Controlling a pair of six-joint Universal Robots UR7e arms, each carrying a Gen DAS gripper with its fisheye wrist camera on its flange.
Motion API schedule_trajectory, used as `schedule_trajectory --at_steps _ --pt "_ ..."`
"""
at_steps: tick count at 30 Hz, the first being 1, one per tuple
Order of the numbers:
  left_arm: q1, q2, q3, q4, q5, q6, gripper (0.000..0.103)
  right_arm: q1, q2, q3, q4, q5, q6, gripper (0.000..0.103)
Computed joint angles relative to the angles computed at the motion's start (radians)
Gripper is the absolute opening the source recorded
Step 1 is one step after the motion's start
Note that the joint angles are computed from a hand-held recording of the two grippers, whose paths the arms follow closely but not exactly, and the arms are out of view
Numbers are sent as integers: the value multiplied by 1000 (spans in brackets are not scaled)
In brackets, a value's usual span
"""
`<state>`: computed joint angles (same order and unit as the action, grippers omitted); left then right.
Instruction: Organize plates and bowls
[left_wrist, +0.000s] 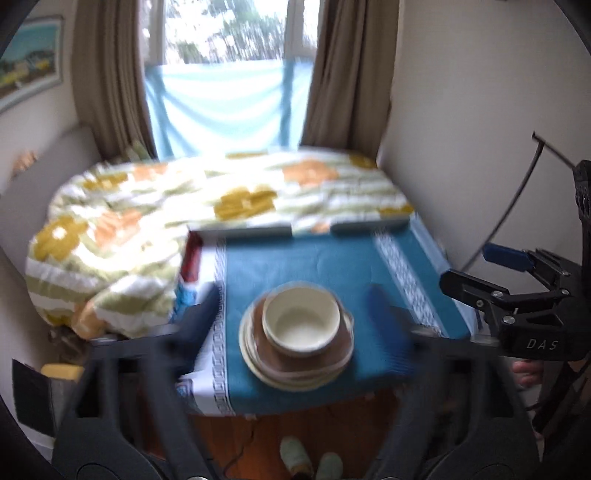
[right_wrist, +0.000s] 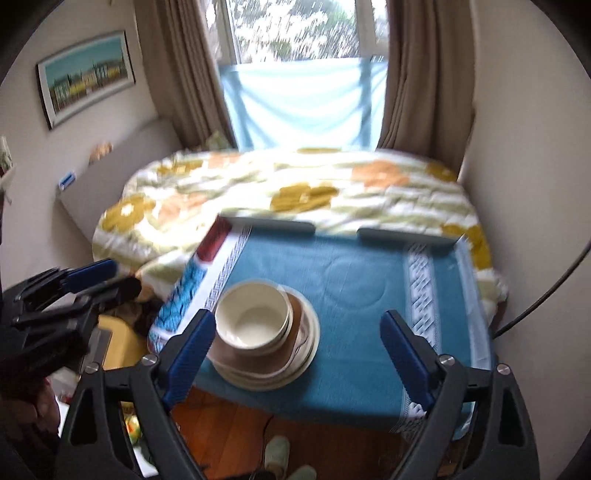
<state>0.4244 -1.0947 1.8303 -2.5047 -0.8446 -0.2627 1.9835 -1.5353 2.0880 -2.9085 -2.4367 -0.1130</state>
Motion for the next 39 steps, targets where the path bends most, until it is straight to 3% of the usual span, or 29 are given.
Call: schedule_trajectory --at_steps 3,8,11,13,19,29,39 --pt "-73 -23 71 -196 104 68 103 53 -5 18 -113 -54 -48 88" --pt "-135 -47 103 -241 202 54 103 126 21 40 -347 -157 -179 88" --pt "-150 -66 121 -265 219 56 103 159 40 42 -445 -194 -237 90" --pt "-162 -75 138 -294 226 76 103 178 69 40 -542 -228 -298 102" --pt "-172 -99 173 -351 240 108 103 203 129 29 -750 -288 -424 102" --pt "-164 -83 180 -401 237 134 103 223 146 20 -842 -309 -487 102" --pt "-174 -83 183 -391 244 117 103 227 140 19 -842 -309 -493 102"
